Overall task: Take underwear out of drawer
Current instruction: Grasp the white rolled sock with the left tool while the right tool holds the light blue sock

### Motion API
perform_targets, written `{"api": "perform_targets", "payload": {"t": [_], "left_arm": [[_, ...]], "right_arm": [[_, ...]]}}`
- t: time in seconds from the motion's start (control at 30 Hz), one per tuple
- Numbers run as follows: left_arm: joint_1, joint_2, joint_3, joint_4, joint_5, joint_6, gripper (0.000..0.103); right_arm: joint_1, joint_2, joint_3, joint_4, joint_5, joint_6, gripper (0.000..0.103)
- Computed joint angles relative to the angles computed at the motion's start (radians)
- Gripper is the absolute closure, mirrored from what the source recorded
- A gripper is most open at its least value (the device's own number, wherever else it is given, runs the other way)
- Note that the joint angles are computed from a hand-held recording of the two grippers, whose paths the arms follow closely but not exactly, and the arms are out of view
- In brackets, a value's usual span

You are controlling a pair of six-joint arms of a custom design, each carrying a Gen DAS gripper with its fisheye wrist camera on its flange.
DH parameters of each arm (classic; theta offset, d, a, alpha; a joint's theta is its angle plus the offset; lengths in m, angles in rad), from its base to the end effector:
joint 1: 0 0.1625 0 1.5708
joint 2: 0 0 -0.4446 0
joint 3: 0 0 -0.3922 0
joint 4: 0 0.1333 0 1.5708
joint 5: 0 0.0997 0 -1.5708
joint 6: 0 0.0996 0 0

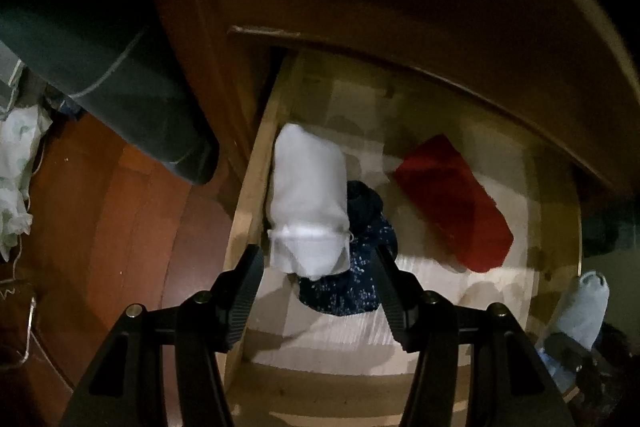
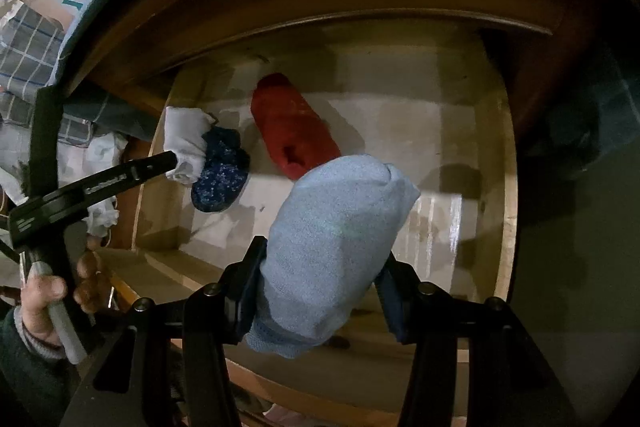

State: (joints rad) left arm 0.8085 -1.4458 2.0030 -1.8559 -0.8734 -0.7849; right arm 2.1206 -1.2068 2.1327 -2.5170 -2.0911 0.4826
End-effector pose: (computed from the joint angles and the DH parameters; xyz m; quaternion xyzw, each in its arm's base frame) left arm -0.1776 -0.4717 0.2959 0.0358 0.9316 -0.1453 0.3312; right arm 0.3303 -0.3787 0.1802 0.0299 -0.9658 0.1355 0.2189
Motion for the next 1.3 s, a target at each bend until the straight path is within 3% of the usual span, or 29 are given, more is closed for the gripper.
{"api": "perform_targets", "payload": {"t": [0.47, 0.53, 0.57, 0.7, 0.87, 1.1, 1.3], "left_arm": [[0.041, 0.045, -0.035, 0.034, -0.036, -0.1, 0.047], [0.041, 0.049, -0.037, 0.039, -0.032, -0.106, 0.06], [0.041, 0.053, -0.04, 0.053, -0.022, -0.116, 0.073], [0.051, 0.053, -0.04, 0.04, -0.038, -0.125, 0.086], [0.036, 0.029, -0.022, 0.032, -0.049, -0.124, 0.092], [-0.005, -0.021, -0.009, 0.097, -0.117, -0.16, 0.094], [-0.023, -0.057, -0.001, 0.142, -0.219, -0.16, 0.098]], "right_arm": [[-0.014, -0.006, 0.004, -0.007, 0.044, -0.004, 0.055], [-0.015, -0.007, 0.005, -0.01, 0.046, -0.003, 0.055], [-0.014, -0.006, 0.004, -0.01, 0.045, -0.003, 0.055], [-0.015, -0.006, 0.005, -0.012, 0.046, -0.003, 0.055], [-0.015, -0.006, 0.006, -0.014, 0.049, 0.001, 0.054], [-0.014, -0.004, 0.005, -0.02, 0.051, 0.005, 0.054], [-0.013, -0.004, 0.009, -0.026, 0.053, 0.005, 0.054]]}}
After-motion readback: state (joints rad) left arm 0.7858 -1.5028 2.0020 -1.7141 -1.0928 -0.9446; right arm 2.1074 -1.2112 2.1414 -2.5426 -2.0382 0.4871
